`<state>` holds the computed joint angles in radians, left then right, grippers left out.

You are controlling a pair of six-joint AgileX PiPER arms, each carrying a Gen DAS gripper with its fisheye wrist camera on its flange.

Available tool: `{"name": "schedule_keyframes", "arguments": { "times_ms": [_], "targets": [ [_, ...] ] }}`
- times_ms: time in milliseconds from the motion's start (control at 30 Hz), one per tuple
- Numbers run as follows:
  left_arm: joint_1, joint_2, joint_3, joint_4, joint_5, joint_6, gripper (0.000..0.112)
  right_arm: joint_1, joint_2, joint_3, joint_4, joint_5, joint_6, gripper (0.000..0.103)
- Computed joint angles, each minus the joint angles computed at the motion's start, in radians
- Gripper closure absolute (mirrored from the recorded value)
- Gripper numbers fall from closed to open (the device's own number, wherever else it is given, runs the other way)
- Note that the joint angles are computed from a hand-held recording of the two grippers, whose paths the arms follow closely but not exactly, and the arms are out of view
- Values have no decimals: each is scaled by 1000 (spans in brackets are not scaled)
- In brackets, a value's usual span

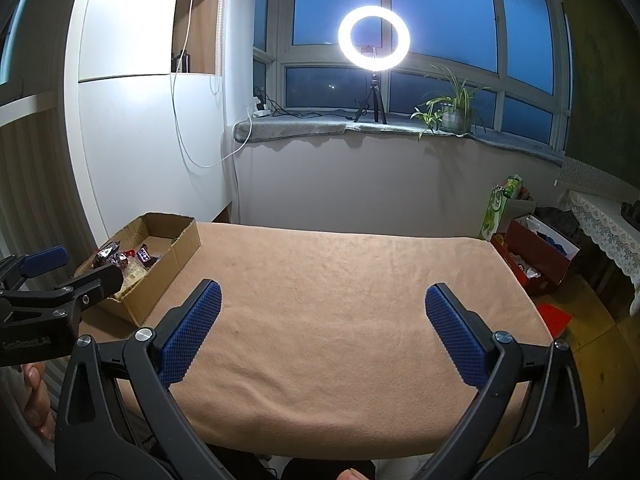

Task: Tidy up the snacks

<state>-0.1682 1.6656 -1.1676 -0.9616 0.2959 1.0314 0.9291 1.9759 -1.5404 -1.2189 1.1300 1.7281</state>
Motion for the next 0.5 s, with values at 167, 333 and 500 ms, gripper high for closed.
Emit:
{"name": "schedule_keyframes", "arguments": {
  "times_ms": [167,333,500],
  "targets": [
    [-11,5,2,34,-20,-31,10,-10,3,11,3,-17,9,0],
    [-36,-12,36,29,-98,-18,10,-17,5,15,6,-28,15,0],
    [-51,-13,43,84,-128,-64,10,-23,1,25,8,-37,21,0]
  ]
}}
